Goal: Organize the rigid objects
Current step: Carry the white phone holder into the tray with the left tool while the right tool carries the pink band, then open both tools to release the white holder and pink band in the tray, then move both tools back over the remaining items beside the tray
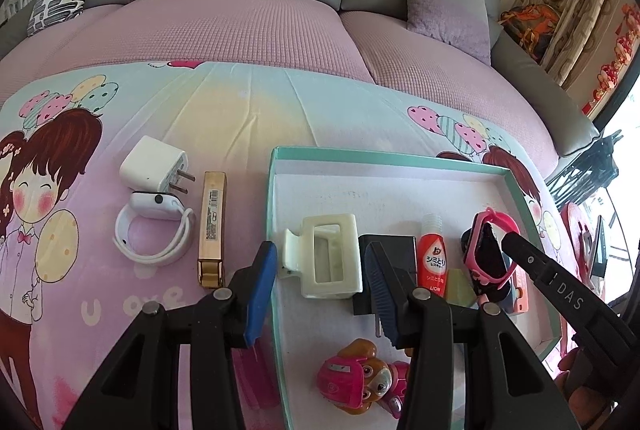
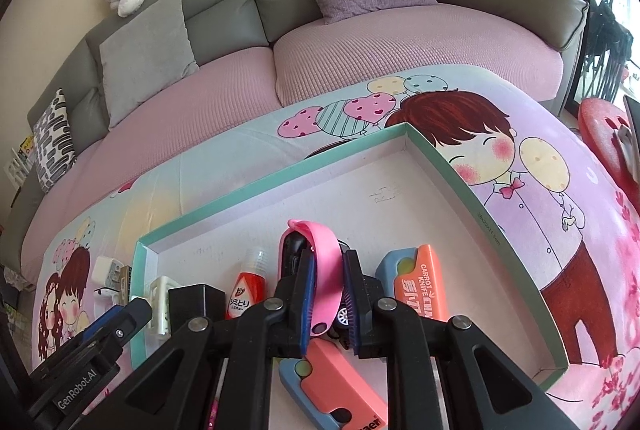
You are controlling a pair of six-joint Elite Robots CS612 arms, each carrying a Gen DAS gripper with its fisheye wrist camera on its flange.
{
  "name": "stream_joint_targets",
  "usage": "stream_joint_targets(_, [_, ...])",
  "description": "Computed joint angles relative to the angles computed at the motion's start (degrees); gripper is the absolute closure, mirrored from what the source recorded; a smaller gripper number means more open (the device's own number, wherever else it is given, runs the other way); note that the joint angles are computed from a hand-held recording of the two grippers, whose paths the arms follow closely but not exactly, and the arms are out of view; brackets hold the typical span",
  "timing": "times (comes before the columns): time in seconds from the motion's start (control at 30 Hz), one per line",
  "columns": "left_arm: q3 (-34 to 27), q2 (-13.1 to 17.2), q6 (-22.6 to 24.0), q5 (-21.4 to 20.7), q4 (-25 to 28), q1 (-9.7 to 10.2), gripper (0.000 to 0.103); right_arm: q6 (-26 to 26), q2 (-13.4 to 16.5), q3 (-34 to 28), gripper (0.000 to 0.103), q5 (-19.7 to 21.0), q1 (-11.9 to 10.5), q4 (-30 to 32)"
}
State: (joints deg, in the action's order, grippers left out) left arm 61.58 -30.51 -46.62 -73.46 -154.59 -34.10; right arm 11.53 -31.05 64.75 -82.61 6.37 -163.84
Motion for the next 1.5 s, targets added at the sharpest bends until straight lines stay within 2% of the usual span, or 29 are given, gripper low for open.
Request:
stream_joint_targets(0.3, [0.9,-0.8,-0.3,1.0,0.0,-0.07,0.055,-0.8,0.0,-0.3,0.086,-0.4,0.2,1.0])
stream_joint_targets(0.4, [1.5,-1.2,-0.9,1.9,-0.2,-0.11,0.049,-1.2,0.1,-0.5,0.086,-0.3,0.3,1.5])
stream_joint_targets(0.5, [2.0,-1.7,-1.9,3.0,0.2,-0.16,0.045,-1.7,0.0,-0.5,0.078,-0.5,0.4,1.5])
stream_joint_targets(0.57, [2.2,-2.0,-2.4,4.1,1.1,-0.2,0.043,-2.0,0.0,-0.4,0.063,-0.4,0.5,1.1])
stream_joint_targets(0.63, [2.6,-2.3,-3.0,5.3,1.6,-0.27,0.04,-2.4,-0.1,-0.3,0.051,-0.5,0.6,0.6])
stream_joint_targets(0.7, [3.0,-2.5,-3.9,6.0,1.8,-0.21,0.038,-2.9,-0.2,-0.2,0.048,-0.2,0.7,0.3])
stream_joint_targets(0.77, [3.3,-2.8,-5.2,6.8,2.5,-0.17,0.037,-3.5,-0.1,-0.3,0.035,0.0,0.8,0.3])
stream_joint_targets(0.83, [3.5,-3.0,-6.4,7.7,3.5,-0.09,0.028,-4.0,-0.1,-0.4,0.032,-0.1,0.9,0.2])
stream_joint_targets(0.87, [3.7,-3.1,-7.1,8.1,3.9,-0.07,0.017,-4.2,-0.1,-0.4,0.03,-0.2,1.0,0.3])
stream_joint_targets(0.9, [3.9,-3.1,-7.7,8.5,4.2,-0.03,0.014,-4.3,-0.1,-0.5,0.028,-0.3,1.0,0.3])
stream_joint_targets(0.97, [4.3,-3.4,-9.2,9.4,5.0,0.05,0.014,-4.5,0.0,-0.5,0.016,-0.3,1.0,0.3])
stream_joint_targets(1.03, [4.8,-3.6,-10.4,9.9,5.5,0.1,0.014,-4.6,0.0,-0.5,0.01,-0.3,1.1,0.1])
stream_joint_targets(1.17, [5.5,-3.9,-12.8,11.3,6.5,0.17,0.013,-5.0,0.0,-0.5,0.003,-0.7,1.2,-0.2])
stream_joint_targets(1.23, [5.8,-4.0,-13.8,12.0,6.8,0.16,0.006,-5.3,0.1,-0.6,0.001,-0.9,1.3,0.0])
stream_joint_targets(1.27, [5.9,-4.0,-14.2,12.2,6.9,0.19,0.0,-5.6,0.1,-0.7,0.0,-1.1,1.3,0.1])
stream_joint_targets(1.5, [6.7,-4.3,-17.3,13.5,8.4,0.33,0.0,-6.6,0.1,-0.8,0.0,-2.0,1.6,0.5])
